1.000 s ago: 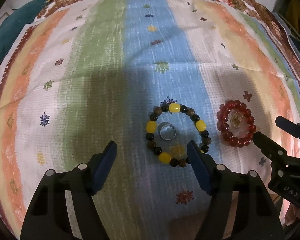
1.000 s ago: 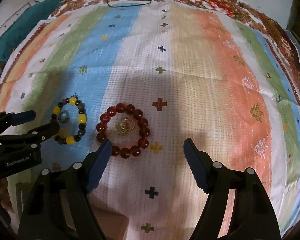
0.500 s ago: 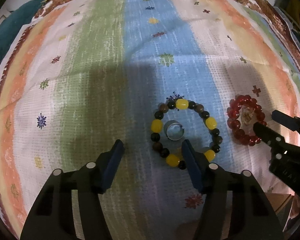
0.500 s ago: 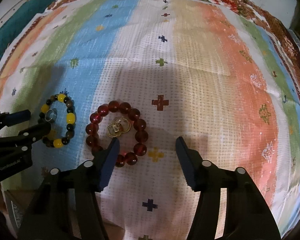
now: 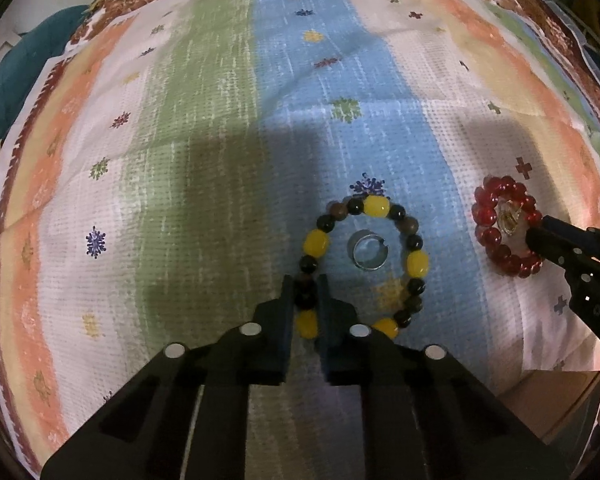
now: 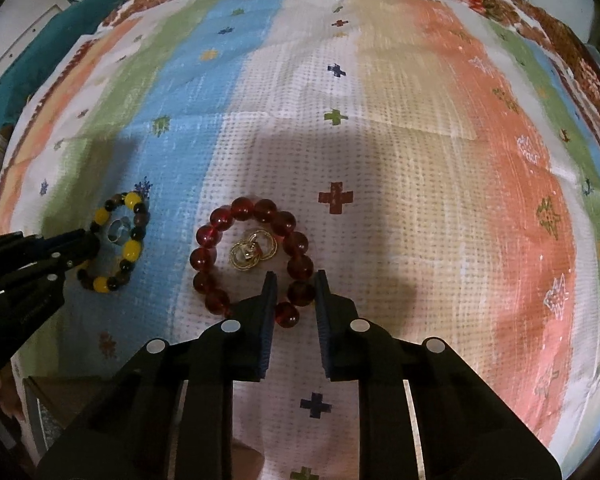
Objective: Organize jewelry
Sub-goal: 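Close left tool on the yellow-black bead bracelet while right tool grasps the red bead bracelet, then lift both held bracelets and carry them over the silver tin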
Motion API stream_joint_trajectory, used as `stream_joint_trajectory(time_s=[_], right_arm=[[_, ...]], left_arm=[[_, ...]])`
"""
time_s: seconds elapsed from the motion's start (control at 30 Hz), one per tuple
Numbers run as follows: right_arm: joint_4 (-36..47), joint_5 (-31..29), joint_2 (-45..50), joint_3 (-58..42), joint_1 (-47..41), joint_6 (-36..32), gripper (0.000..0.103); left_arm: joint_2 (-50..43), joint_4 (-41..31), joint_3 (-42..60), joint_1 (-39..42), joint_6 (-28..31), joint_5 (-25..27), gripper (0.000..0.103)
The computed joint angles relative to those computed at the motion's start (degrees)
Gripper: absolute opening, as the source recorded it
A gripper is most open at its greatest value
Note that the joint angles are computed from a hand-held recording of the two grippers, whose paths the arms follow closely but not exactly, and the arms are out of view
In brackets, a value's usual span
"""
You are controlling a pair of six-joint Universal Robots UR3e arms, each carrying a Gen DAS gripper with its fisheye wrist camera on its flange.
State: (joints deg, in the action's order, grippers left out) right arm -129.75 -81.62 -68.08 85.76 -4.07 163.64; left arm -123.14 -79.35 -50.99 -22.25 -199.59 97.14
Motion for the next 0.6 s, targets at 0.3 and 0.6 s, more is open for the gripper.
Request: stream_joint_trajectory(time_s=[0.3,0.6], right_arm=[[0.0,1.8,-3.4,1.0,-0.4,-0.1,0.014],[-2.5,0.1,-6.7,2.5,1.6,-1.6,0.014]], left_arm=[[4.5,2.7,-1.3,0.2,-1.1,0.9,0.01],[4.3,4.0,1.2,-1.7,-1.3,1.7,0.01]])
